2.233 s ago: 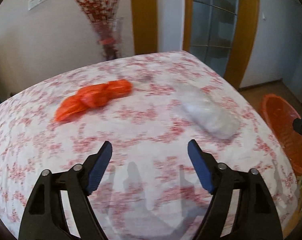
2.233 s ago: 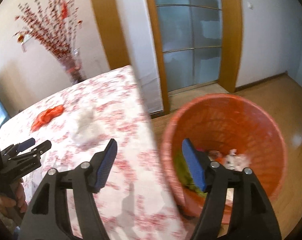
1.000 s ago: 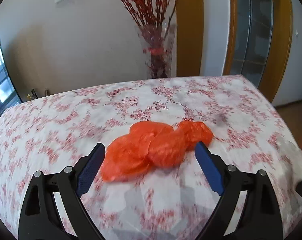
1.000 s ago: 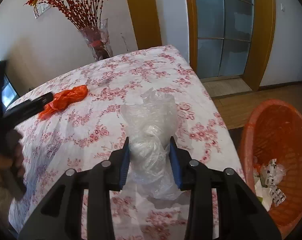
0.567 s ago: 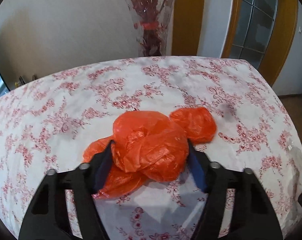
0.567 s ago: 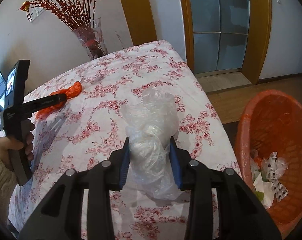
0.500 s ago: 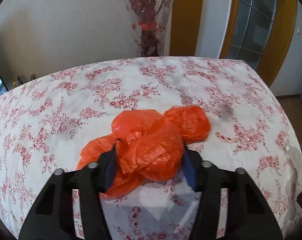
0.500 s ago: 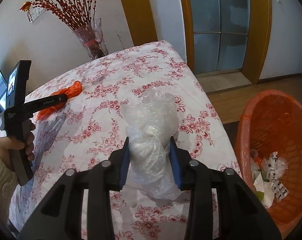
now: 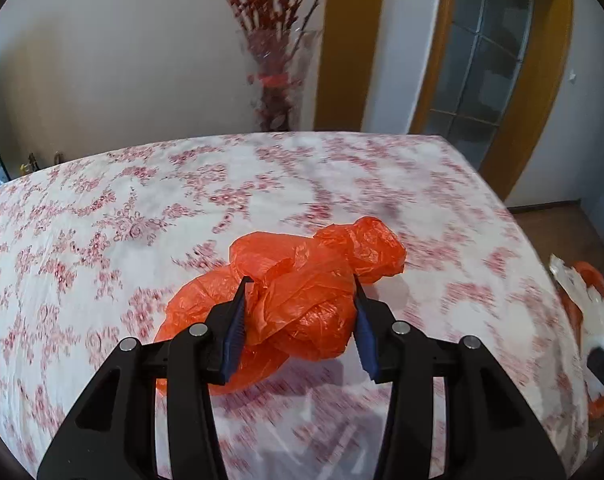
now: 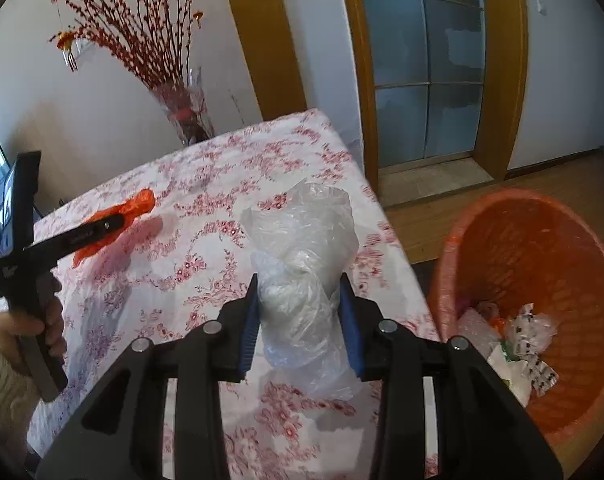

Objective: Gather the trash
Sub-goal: 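Carry the clear bag and orange bag over the orange wastebasket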

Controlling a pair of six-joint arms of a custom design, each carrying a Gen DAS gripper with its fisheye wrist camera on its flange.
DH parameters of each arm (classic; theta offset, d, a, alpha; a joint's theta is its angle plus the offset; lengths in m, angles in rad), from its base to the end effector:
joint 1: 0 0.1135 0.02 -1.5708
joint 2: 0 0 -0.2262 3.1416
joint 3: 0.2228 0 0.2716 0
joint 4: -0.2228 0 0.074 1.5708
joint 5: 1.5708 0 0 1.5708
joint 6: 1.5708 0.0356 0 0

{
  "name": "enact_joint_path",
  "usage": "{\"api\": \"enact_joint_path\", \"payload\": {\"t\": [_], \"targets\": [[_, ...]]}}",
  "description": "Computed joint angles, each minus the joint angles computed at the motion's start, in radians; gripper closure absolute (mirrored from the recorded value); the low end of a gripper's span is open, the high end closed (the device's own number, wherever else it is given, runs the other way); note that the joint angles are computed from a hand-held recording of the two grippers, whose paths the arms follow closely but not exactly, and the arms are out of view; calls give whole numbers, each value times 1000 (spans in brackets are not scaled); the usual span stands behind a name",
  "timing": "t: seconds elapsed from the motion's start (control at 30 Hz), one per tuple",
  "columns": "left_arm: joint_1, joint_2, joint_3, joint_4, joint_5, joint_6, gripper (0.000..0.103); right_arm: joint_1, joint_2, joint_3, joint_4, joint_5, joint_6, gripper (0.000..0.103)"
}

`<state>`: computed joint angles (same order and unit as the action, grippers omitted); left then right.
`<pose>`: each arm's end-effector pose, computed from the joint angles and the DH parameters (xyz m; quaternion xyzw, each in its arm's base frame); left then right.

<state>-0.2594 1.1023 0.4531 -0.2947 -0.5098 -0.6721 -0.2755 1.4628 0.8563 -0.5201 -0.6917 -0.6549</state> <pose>0.2236 -0.0414 0.1179 -0.2647 0.8851 0.0803 0.3743 0.2863 -0.0573 0.1451 -0.2464 0.8871 0.2026 0.3336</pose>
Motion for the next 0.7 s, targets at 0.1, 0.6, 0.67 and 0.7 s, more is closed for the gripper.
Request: {"api": "enact_joint_path", "payload": {"t": [0.1, 0.6, 0.67, 0.7], "targets": [[-87, -37, 4, -38, -27, -44, 57, -50, -21, 7, -29, -31, -25, 67], [-460, 185, 235, -63, -130, -183, 57, -310, 33, 120, -64, -134, -101, 67], [-492, 234, 278, -58, -137, -191, 57, -336, 64, 149, -66, -138, -104, 67], [-508, 259, 301, -58, -144, -194, 57, -351, 81, 165, -68, -139, -107, 67]]}}
